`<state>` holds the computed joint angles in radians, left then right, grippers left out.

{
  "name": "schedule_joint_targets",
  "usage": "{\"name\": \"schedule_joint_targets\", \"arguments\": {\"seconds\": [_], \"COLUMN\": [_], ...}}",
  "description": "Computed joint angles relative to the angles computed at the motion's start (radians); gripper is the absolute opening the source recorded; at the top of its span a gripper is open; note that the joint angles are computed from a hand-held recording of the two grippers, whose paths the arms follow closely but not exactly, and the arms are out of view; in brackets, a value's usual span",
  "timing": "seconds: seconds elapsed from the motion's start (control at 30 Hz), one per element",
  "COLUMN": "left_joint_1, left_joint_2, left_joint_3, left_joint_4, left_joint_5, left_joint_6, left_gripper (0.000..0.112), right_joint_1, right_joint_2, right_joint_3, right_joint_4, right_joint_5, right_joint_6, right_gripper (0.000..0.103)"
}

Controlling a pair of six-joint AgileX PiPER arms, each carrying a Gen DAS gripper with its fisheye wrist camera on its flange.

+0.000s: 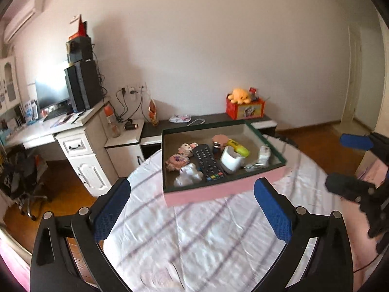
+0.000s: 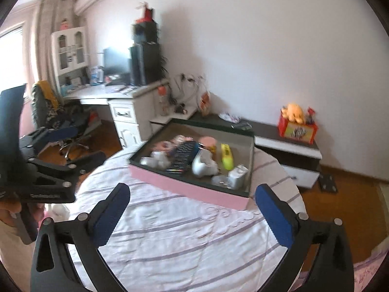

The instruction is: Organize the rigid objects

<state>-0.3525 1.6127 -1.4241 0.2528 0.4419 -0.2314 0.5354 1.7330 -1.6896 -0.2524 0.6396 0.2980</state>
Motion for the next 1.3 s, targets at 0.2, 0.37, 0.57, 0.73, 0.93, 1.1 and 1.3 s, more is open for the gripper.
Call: {"name": "schedule_joint_targets", "arguments": {"seconds": [0.2, 0.37, 0.57, 0.73, 0.93, 1.1, 1.3], "left_joint_1": [-0.031, -0.076, -0.098, -0.192, -0.394, -0.52, -0.632], "left_joint_2": [-0.214, -0.327, -0.436, -0.522, -0.592, -0.632, -0.675], "left_joint_3": [0.24, 0.33, 0.394, 0.434, 0.46, 0.468, 0.478], "left_joint_4": [0.049, 0.166, 0.221, 0.465, 0.826, 0.941, 0.997], "left_joint_5": [-0.065, -0.06, -0.038, 0.032, 0.234, 0.368, 0.467], "left_joint_6": [-0.099, -0.219, -0.299, -0.515, -0.831, -0.931, -0.981], "left_gripper": [0.103, 0.103, 0.103, 0.103, 0.103, 0.103, 0.103], "right_joint_1": [0.171, 0.277, 0.364, 0.419, 0.521, 0.605, 0.697], "right_joint_2": [-0.106, -0.159, -0.217, -0.269, -0.305, -0.33, -0.345], "right_joint_3": [0.142, 0.21, 0.271, 0.331, 0.364, 0.38, 0.384], "right_joint_4": [-0.374, -0.583, -0.692, -0.772, -0.908, -1.007, -1.075], "right_joint_5": [0.001, 0.047, 0.094, 0.11, 0.221, 0.305, 0.413], "right_joint_6": [0.376, 0.574, 0.692, 0.791, 0.927, 1.008, 1.043], "right_gripper": [0.103, 0.103, 0.103, 0.103, 0.103, 0.103, 0.103]}}
